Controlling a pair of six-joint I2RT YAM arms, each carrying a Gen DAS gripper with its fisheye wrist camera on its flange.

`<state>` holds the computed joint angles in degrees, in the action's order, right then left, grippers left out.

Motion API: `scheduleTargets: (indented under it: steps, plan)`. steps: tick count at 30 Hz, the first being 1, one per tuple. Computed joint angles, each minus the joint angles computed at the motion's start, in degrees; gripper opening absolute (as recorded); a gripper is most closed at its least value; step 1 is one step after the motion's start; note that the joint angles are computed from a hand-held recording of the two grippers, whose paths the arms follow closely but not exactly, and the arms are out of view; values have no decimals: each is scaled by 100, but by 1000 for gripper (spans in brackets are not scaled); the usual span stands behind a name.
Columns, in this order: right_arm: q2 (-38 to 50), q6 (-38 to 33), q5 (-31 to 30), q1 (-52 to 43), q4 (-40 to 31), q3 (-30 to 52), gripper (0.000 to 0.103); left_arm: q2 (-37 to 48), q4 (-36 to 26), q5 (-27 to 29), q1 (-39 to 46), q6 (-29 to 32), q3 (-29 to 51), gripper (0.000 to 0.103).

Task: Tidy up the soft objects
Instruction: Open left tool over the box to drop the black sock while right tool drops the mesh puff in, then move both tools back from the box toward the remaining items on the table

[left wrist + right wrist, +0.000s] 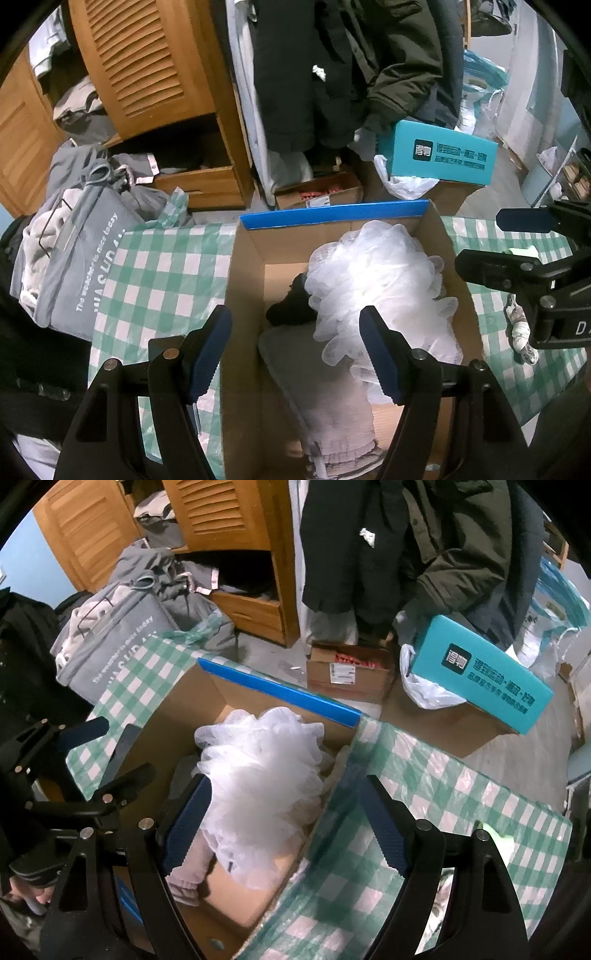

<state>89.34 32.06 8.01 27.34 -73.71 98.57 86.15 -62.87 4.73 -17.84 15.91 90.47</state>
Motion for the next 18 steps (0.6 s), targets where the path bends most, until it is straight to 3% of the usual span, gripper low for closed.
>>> scheduleTargets:
  steps: [18]
  plan:
    - [-869,25,40,-394,-202,-749,82,-102,-93,-207,-721,-149,38,73]
